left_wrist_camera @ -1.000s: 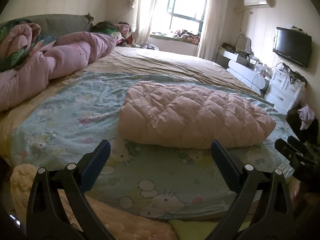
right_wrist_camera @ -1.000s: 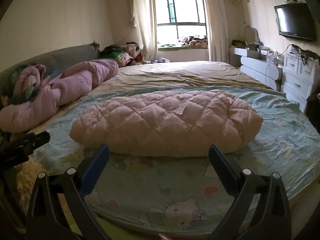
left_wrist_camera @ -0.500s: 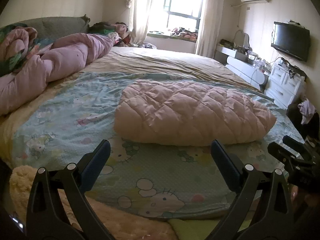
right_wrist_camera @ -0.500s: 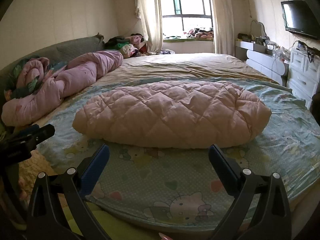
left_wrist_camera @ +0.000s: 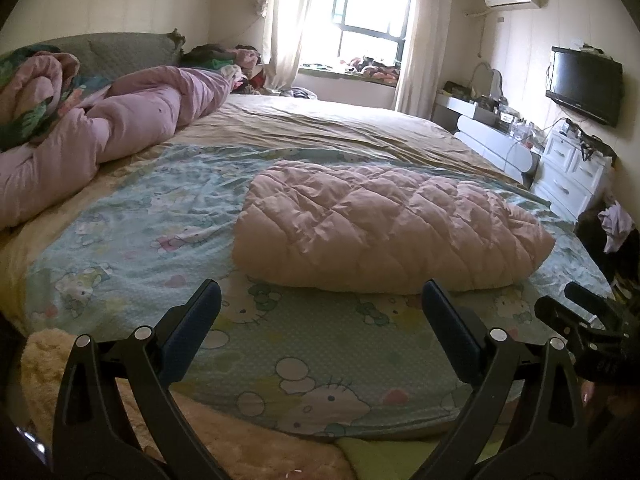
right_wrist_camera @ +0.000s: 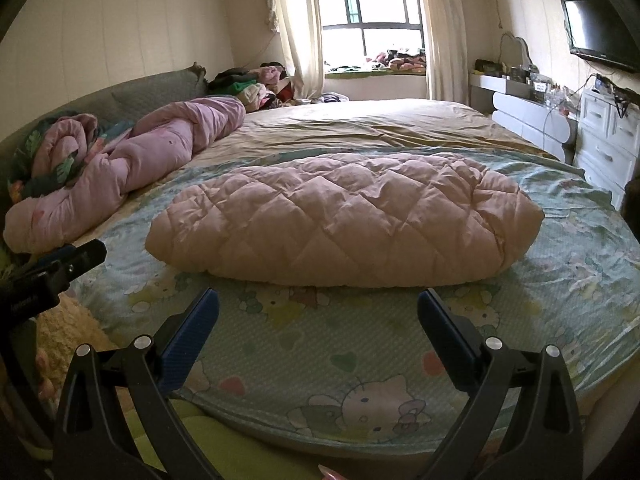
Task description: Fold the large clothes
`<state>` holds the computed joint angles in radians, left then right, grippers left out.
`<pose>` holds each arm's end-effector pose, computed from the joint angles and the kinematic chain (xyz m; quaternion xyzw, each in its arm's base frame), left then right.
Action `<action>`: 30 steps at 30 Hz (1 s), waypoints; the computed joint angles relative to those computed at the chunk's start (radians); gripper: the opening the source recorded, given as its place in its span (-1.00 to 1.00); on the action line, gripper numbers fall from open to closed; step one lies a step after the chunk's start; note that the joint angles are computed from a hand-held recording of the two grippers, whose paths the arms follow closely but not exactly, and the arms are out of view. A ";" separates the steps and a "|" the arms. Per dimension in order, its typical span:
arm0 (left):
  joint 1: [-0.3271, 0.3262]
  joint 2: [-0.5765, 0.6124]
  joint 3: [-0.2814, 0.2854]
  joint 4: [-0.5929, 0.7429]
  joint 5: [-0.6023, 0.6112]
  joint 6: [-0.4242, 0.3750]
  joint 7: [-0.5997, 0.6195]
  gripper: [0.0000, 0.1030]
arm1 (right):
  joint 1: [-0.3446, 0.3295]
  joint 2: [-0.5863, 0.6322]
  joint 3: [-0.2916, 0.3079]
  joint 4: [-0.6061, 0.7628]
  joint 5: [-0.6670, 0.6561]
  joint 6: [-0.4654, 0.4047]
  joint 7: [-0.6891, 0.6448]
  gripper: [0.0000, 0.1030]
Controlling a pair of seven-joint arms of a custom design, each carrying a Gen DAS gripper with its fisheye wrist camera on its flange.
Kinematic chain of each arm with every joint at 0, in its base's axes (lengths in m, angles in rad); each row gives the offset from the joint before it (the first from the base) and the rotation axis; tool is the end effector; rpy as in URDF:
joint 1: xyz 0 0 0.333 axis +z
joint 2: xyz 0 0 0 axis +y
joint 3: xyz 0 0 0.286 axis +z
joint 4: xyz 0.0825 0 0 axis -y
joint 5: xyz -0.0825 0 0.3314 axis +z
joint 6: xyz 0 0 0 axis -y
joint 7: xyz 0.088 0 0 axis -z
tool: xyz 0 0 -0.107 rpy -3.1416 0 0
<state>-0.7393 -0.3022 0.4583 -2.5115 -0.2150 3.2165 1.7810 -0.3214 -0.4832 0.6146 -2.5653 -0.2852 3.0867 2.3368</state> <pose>0.4428 -0.0921 0.4974 -0.5530 0.6877 -0.4071 0.2356 0.3925 0.1682 0.5031 -0.5900 0.6621 -0.2999 0.3516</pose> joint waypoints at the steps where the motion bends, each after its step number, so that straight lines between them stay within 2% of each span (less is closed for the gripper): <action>1: 0.001 0.000 -0.001 -0.001 0.000 0.001 0.000 0.82 | -0.002 -0.001 0.002 -0.001 -0.001 0.000 0.002 0.92; 8: 0.029 -0.003 -0.027 0.002 -0.009 -0.012 0.007 0.82 | 0.018 0.009 -0.013 -0.001 -0.007 -0.013 0.008 0.92; 14: 0.088 -0.003 -0.083 -0.001 -0.003 -0.018 -0.009 0.82 | 0.035 0.015 -0.032 0.003 -0.016 -0.027 0.014 0.92; 21: 0.115 0.001 -0.111 0.000 -0.003 -0.019 -0.017 0.82 | 0.041 0.018 -0.039 0.005 -0.034 -0.028 0.028 0.92; 30: 0.113 0.005 -0.105 -0.006 0.013 -0.008 -0.032 0.82 | 0.046 0.019 -0.045 0.005 -0.045 -0.031 0.040 0.92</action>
<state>-0.6259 -0.2969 0.3536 -2.5174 -0.2019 3.2082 1.7493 -0.2752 -0.4640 0.5700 -2.5604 -0.3300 3.0560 2.3768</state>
